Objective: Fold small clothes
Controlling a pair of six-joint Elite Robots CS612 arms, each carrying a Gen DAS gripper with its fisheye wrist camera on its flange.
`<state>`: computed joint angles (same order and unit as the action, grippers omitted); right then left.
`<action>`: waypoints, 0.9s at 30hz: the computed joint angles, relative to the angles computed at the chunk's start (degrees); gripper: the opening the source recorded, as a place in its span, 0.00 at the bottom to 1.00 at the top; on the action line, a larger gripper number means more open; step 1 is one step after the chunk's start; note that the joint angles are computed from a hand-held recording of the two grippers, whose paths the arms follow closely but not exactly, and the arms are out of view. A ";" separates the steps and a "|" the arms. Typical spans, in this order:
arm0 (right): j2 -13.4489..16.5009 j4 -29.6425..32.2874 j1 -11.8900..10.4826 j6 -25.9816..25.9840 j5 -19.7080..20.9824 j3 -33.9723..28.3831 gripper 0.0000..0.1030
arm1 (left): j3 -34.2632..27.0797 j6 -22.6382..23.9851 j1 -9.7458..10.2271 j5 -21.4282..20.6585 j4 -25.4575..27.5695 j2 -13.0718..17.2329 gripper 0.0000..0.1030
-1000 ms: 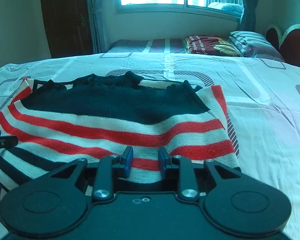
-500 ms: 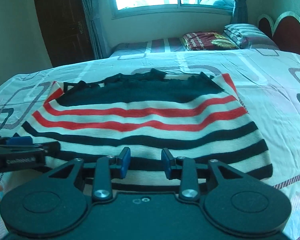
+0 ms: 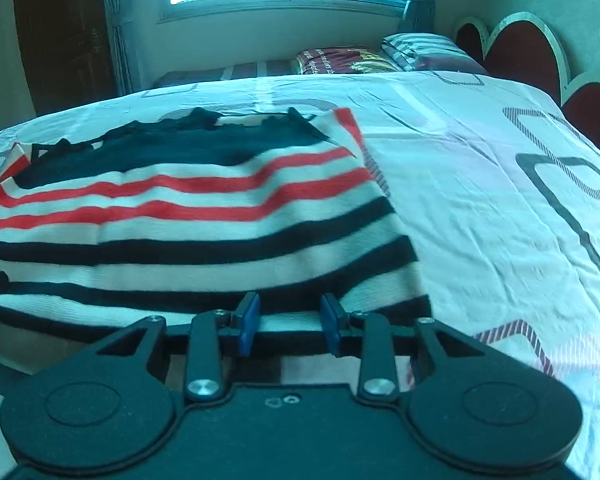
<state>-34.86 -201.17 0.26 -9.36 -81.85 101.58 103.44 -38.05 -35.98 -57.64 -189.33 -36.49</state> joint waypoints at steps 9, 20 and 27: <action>-1.84 0.39 0.82 -0.47 3.40 0.66 0.36 | 1.14 -2.63 -0.36 0.51 -0.23 -1.02 0.72; -1.12 1.04 3.01 -2.22 6.99 -2.73 0.36 | -0.88 -3.68 1.26 2.45 0.93 -0.86 0.72; 0.44 3.38 4.47 -3.12 7.58 -6.65 0.36 | -2.82 -4.41 2.55 1.00 3.67 0.67 0.79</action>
<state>-34.42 -197.79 4.73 -12.48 -74.27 94.93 100.62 -42.46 -33.43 -56.64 -185.66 -35.82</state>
